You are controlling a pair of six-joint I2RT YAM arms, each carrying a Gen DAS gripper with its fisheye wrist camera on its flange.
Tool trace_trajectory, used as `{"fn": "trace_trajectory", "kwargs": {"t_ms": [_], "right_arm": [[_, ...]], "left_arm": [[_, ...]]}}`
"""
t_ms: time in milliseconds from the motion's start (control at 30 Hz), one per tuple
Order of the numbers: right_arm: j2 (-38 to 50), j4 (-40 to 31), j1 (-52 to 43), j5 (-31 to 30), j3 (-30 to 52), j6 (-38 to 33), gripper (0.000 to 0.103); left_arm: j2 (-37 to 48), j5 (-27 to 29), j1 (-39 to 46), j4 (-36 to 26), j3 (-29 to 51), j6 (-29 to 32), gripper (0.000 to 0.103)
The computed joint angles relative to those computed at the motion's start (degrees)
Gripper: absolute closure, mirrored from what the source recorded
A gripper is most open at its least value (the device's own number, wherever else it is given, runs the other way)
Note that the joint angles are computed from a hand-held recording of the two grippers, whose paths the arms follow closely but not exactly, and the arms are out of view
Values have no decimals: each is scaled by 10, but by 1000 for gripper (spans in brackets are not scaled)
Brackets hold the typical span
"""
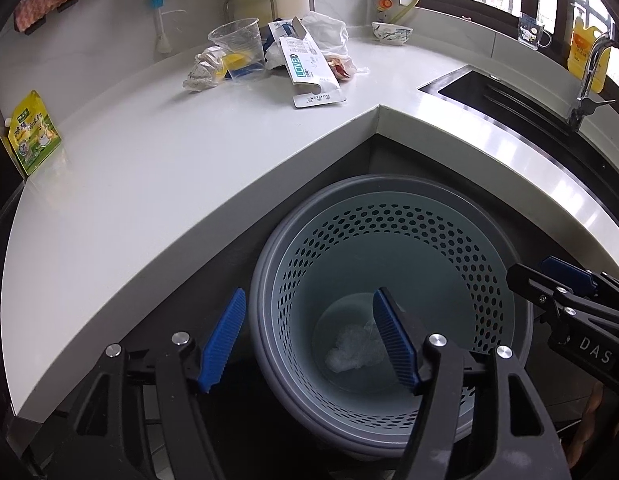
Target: Collect trash
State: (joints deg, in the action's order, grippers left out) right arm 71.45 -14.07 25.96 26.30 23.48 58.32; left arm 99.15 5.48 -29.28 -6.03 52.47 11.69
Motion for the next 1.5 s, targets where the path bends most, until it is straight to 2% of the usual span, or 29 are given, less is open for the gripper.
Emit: {"fn": "trace_trajectory", "kwargs": {"t_ms": [800,1500], "right_arm": [[-18,-23,6,7,7,6,43],[-17,-20,-31,2,45,-58,42]], "left_arm": [[-7,1,0,-4,3,-2,37],[-21,46,30,-32,46,-12,30]]}}
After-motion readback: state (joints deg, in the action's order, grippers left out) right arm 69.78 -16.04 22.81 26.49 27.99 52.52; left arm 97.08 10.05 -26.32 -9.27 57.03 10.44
